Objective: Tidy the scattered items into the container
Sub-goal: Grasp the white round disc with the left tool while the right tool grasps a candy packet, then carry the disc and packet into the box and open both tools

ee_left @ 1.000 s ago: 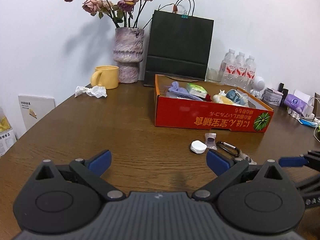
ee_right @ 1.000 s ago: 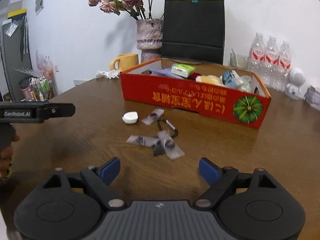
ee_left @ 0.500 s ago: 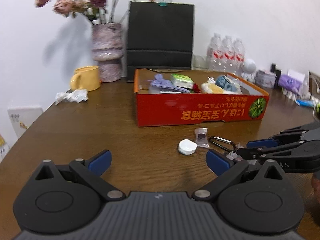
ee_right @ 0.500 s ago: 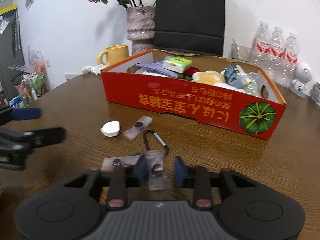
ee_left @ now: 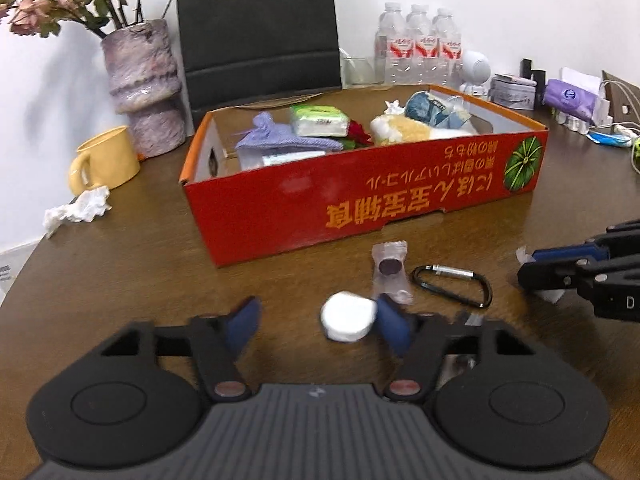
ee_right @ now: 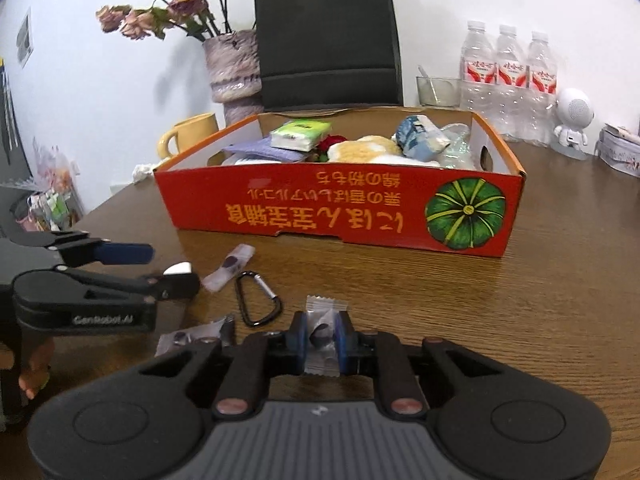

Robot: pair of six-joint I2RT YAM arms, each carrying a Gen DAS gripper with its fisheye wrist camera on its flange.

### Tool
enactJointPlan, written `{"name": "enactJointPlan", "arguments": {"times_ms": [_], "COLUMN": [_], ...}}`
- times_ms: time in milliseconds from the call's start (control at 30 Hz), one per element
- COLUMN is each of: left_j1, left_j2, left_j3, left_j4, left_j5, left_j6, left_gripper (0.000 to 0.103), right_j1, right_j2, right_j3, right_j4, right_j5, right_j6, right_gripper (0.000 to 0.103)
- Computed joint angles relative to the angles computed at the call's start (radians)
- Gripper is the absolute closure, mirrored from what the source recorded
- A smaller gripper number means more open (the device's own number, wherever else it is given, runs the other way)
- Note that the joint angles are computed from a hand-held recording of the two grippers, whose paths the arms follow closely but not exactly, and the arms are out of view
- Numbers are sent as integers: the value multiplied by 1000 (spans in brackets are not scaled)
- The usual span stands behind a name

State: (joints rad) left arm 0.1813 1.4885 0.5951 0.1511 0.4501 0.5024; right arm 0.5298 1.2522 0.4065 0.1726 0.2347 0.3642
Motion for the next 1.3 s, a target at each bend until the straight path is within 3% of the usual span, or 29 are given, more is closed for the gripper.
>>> {"name": "enactJointPlan", "arguments": {"times_ms": [100,367,500,700,833,1000,1133,1300], "left_j1": [6,33,72,83,-8,-121,-144,-144], "left_j2": [7,-46,-129,-230,-186,-5,132,231], "left_j3": [13,-39,-56,56,136,251,327,411], "left_j4": [-22,-4,-28,-86,-14,54,74,43], "left_j5": [26,44,97,194,136,31,1,-36], "left_j6": [12,17,1,-102,-233,-358,-407,-386], "left_gripper": [75,75,75,75,75,75,75,75], "right_j1": [-15,-33,-20,-129,-202,-239,-250,-241], "right_j2": [-2,-24,-107,-205,-94,125,274,424], "right_j3": [-14,-32,-50,62,214,378,463,585], "right_j4": [23,43,33,-78,-74,-22,5,-38], "right_j5": [-18,-35,-18,-99,-121,-131,-186,-207], "right_j6": [-4,0,-11,-81,-127,-122,-112,-147], "right_gripper": [89,89,89,89,89,89,89,89]}}
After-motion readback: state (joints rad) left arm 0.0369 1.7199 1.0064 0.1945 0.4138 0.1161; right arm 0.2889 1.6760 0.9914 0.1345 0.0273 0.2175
